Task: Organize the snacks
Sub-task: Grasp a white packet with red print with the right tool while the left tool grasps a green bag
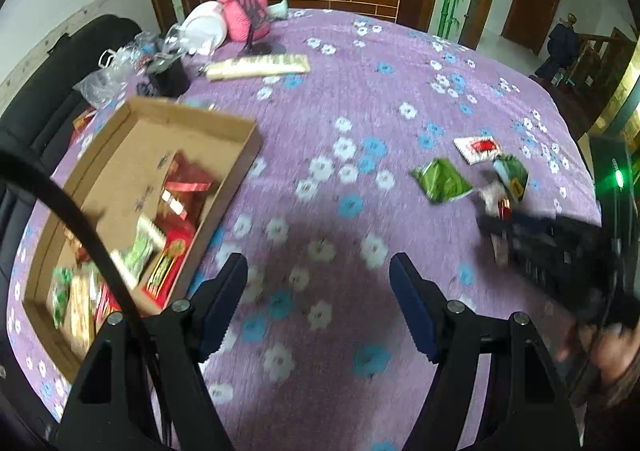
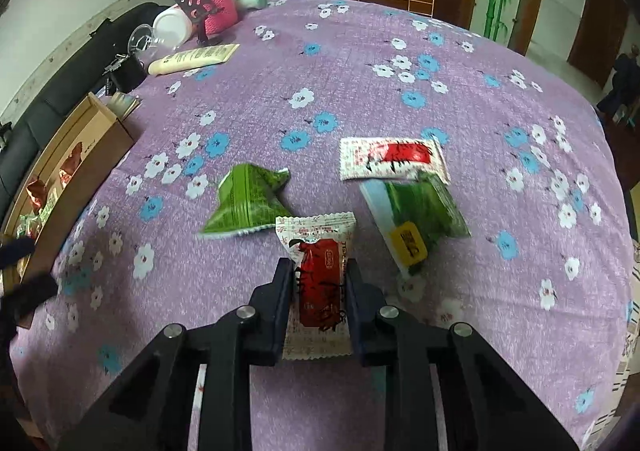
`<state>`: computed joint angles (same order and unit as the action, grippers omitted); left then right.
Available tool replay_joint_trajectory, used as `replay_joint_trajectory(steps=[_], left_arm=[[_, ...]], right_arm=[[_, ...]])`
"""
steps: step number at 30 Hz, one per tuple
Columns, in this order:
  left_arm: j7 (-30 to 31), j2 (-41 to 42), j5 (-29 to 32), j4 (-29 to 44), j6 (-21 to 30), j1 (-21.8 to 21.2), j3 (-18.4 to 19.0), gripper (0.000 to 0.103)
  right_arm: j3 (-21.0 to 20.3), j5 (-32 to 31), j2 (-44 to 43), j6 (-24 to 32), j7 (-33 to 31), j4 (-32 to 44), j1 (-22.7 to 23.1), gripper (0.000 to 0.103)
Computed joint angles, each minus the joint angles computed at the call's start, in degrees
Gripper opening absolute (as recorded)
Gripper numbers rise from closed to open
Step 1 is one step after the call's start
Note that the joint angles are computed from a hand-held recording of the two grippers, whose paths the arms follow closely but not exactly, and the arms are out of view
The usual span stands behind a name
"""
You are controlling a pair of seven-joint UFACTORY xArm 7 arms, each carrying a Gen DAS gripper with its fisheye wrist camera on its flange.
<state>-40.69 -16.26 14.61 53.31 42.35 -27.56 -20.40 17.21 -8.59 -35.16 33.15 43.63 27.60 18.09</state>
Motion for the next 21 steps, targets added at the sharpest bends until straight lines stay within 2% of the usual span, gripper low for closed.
replay_joint_trajectory(steps=[7, 11, 15, 18, 21], left_arm=[[2.38, 11.99, -2.96, 13.61, 2.28, -1.91, 1.22, 0.074], [3.18, 20.99, -5.98, 24.43, 6.70, -4.47, 2.54, 0.074], [3.60, 27.15, -7.60, 31.36, 10.60, -7.12, 3.94, 0.074], [3.69, 30.26, -9.57, 34.24, 13.05, -8.39, 4.84, 0.074], [4.25, 31.57, -10.90, 34.88, 13.11, -9.18, 5.34, 0.074]], right_arm=[[-1.38, 4.80, -10.64, 3.97, 0.66, -5.38, 4.16, 0.024], [-1.15, 7.20, -16.44, 7.69, 1.58, -8.16, 6.08, 0.024], [-1.33, 8.83, -20.06, 8.64, 2.71, -10.46, 6.67, 0.024], [-1.23, 9.32, -21.24, 8.69, 3.16, -11.07, 6.79, 0.024], [-1.48, 9.78, -21.75, 8.17, 3.32, -11.56, 6.92, 0.025]])
